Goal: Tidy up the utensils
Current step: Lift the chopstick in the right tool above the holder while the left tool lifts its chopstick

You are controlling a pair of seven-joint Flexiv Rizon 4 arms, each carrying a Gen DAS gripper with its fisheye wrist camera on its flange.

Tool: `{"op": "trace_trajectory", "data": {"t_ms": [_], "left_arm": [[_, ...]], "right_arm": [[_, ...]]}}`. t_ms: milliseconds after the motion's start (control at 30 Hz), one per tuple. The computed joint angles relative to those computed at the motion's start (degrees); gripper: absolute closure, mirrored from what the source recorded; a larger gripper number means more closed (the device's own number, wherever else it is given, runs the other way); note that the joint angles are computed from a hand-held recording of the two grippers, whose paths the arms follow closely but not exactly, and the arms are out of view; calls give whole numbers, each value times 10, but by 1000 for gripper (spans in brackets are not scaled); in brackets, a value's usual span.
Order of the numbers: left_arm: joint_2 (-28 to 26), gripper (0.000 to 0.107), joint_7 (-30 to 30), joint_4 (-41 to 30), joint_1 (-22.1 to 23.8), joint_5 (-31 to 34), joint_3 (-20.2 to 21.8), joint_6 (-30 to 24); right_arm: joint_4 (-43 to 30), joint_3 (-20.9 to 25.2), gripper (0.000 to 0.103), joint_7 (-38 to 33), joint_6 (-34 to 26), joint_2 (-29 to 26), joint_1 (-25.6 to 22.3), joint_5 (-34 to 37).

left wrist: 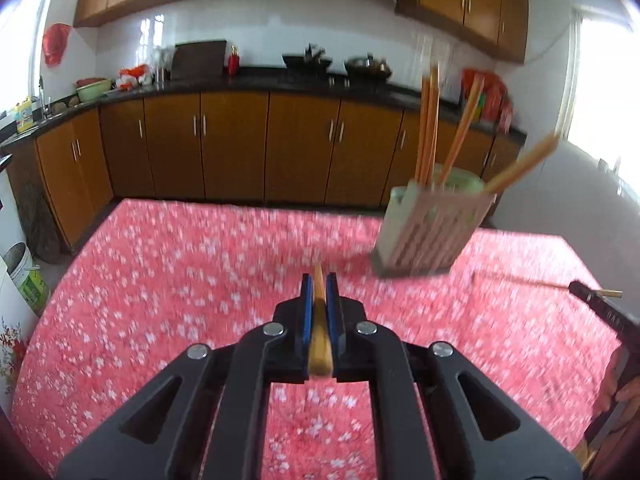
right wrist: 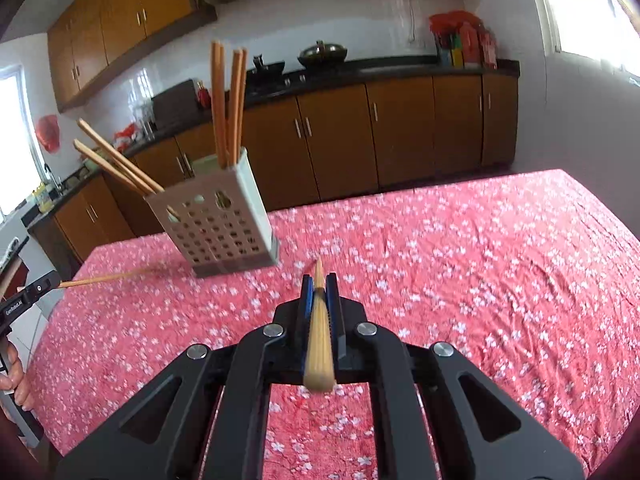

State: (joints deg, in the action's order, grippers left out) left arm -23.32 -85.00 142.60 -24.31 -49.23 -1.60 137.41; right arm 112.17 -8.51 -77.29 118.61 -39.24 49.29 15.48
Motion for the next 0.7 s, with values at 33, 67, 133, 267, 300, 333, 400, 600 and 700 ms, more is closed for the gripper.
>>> {"op": "trace_trajectory", "data": {"t_ms": [33, 67, 133, 267, 300, 333, 400, 600, 700], "left_arm": [[4, 99, -3, 0, 0, 1, 1, 6], [8, 99, -2, -2, -1, 0, 2, 11], [19, 99, 4, -3, -1, -1, 1, 13], [41, 99, 23, -10, 3, 6, -2, 10], [44, 99, 27, -11, 4, 8, -3, 9], [50, 99, 35, -14, 3, 9, -4, 8], [58, 99, 48, -18, 1, 8, -7, 7], [78, 99, 63, -34, 0, 29, -17, 11], [83, 99, 65, -51, 1, 49, -22, 17]], "right_arm": [[0, 0, 96, -1, 7, 2, 0, 1], [-1, 0, 96, -3, 11, 4, 0, 2], [-3, 0, 96, -8, 17, 8, 1, 7], [-12, 4, 96, -17, 26, 12, -1, 14], [-13, 5, 96, -19, 26, 15, -3, 15], [-15, 8, 96, -21, 28, 19, -5, 15], [-17, 16, 96, -26, 31, 27, -12, 11], [-25, 49, 96, -40, 52, 49, -36, -8], [-29, 81, 96, -39, 72, 60, -61, -33]]}}
